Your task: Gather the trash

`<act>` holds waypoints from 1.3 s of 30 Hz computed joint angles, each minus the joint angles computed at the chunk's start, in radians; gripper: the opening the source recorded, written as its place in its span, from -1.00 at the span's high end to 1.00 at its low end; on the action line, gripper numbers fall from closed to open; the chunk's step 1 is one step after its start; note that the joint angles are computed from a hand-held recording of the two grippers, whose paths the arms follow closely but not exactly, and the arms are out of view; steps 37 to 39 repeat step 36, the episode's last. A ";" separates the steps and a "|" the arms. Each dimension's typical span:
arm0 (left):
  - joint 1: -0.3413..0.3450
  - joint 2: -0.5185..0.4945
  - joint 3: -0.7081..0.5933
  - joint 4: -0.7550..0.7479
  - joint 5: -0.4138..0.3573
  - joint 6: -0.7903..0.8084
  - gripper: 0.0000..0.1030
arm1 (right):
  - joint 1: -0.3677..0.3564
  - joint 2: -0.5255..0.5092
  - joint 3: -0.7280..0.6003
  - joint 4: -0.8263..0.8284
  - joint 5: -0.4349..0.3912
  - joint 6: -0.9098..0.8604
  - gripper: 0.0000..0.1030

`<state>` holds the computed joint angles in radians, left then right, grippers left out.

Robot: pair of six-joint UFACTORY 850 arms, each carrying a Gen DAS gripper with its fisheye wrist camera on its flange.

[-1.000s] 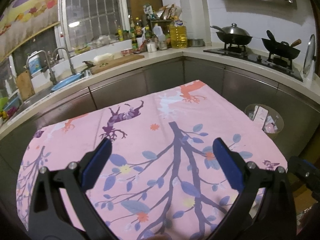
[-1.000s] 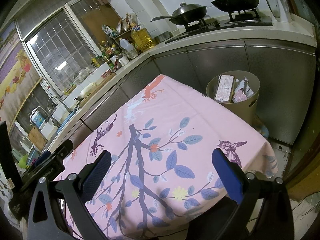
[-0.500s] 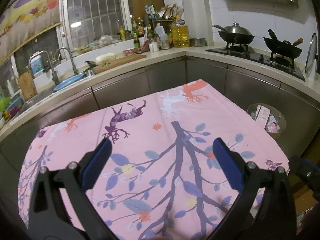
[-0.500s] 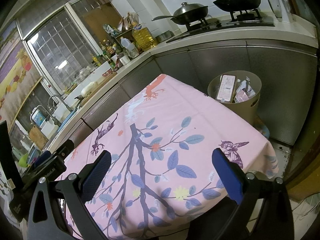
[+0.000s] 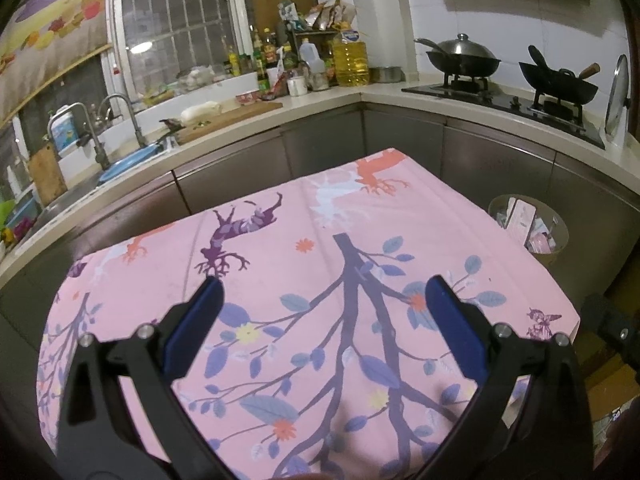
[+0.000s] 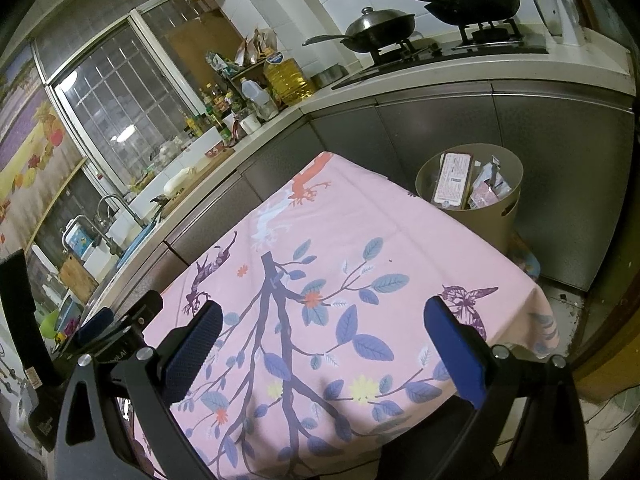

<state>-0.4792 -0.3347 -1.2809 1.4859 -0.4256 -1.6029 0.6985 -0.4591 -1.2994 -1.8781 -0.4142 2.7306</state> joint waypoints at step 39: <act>0.011 0.002 0.011 0.013 0.094 0.014 -0.88 | -0.003 0.002 0.028 -0.036 -0.018 0.065 -0.88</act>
